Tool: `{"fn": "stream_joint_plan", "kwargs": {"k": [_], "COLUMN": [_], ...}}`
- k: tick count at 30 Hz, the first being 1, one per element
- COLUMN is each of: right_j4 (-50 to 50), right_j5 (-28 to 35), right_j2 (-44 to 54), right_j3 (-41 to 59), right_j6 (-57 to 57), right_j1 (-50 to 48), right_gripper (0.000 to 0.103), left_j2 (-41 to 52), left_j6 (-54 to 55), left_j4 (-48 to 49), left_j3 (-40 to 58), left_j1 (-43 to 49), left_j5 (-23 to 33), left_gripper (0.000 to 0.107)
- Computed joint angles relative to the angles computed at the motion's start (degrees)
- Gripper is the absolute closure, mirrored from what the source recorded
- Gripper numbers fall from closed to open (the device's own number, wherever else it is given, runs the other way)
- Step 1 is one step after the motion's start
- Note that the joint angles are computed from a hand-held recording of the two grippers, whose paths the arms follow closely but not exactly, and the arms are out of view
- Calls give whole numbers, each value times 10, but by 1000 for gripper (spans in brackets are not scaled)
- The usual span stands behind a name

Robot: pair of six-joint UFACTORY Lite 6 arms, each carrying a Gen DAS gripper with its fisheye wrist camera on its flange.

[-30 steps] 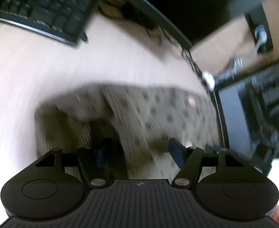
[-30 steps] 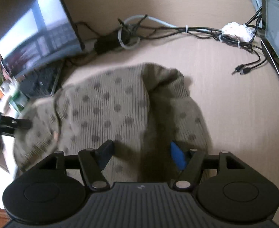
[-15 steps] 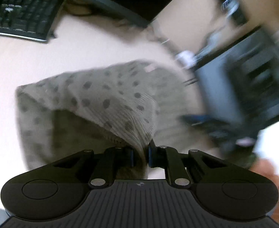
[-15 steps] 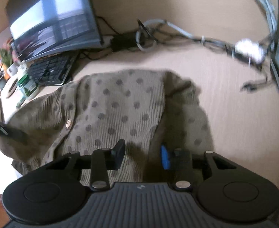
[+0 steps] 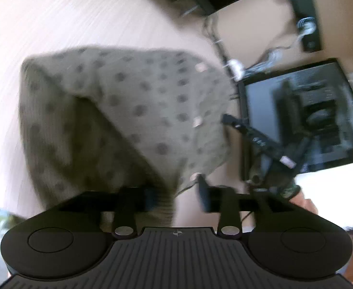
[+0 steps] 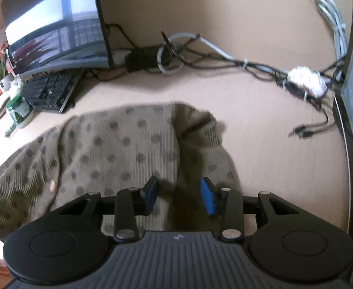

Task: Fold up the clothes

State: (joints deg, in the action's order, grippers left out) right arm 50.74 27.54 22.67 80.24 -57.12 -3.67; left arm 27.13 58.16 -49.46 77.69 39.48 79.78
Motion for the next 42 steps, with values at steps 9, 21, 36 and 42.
{"fn": "stream_joint_plan", "kwargs": {"k": [9, 21, 36, 42], "right_j4": [75, 26, -89, -211], "right_j5": [50, 56, 21, -56], "right_j2": [-21, -4, 230, 135], "right_j3": [-4, -5, 287, 177], "right_j6": [-120, -93, 106, 264], "right_j1": [41, 41, 80, 84], "right_gripper": [49, 46, 38, 37], "left_j2": [132, -21, 108, 201], "left_j6": [-22, 54, 82, 18], "left_j4": [-150, -121, -82, -16], "left_j3": [67, 45, 117, 277], "left_j1": [-20, 68, -237, -275], "left_j5": [-123, -118, -367, -343], "left_gripper": [36, 22, 14, 14]}}
